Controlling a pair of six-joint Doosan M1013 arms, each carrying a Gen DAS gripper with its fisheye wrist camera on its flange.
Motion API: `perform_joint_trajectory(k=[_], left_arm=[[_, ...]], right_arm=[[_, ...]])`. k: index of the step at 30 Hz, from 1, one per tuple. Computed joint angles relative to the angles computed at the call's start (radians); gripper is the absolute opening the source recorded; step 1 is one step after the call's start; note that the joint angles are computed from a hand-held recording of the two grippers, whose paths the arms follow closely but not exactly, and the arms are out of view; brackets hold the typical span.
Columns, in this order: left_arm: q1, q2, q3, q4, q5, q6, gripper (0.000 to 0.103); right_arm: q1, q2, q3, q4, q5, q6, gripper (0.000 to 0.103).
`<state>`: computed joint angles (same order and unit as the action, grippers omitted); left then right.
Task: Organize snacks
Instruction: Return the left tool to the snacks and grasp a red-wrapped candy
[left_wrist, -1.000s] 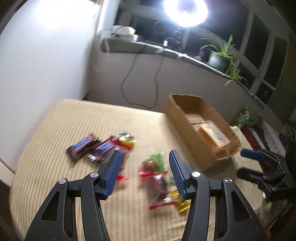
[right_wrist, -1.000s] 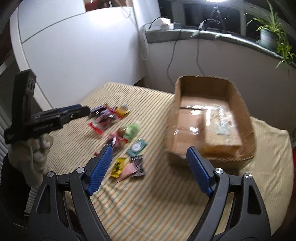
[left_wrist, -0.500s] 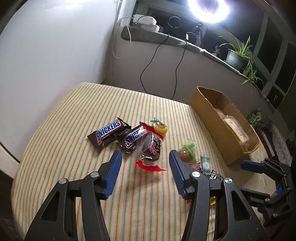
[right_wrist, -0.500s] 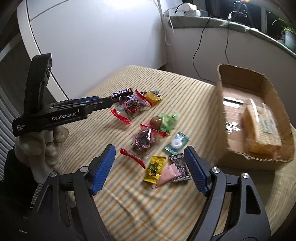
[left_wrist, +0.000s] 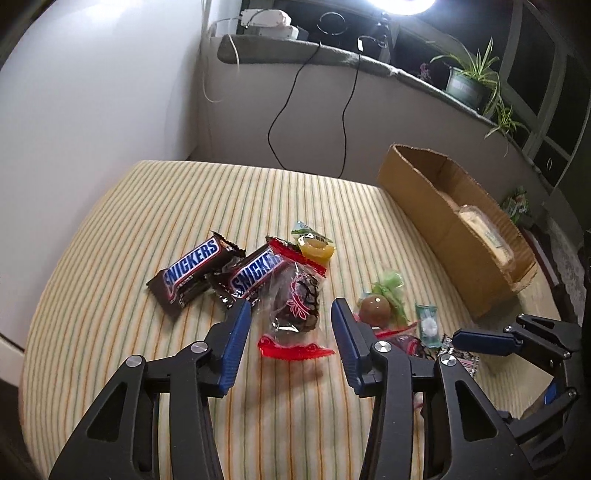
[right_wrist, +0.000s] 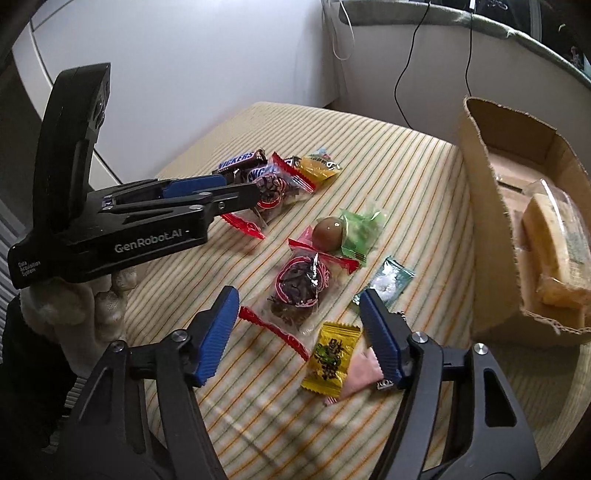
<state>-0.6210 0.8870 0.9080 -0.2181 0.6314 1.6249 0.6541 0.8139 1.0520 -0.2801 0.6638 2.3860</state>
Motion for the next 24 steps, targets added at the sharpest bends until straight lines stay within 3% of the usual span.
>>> perform_joint_trajectory(k=[12,24], left_arm=[[-0.014,0.055,-0.082,0.077,0.077,-0.018,0.035],[-0.006,0.043,-0.056,0.028,0.049,0.005,0.032]], right_arm=[[-0.013,0.056,-0.083,0.086,0.061,-0.080,0.057],[-0.022,0.060,-0.086,0.141,0.044,-0.115,0.041]])
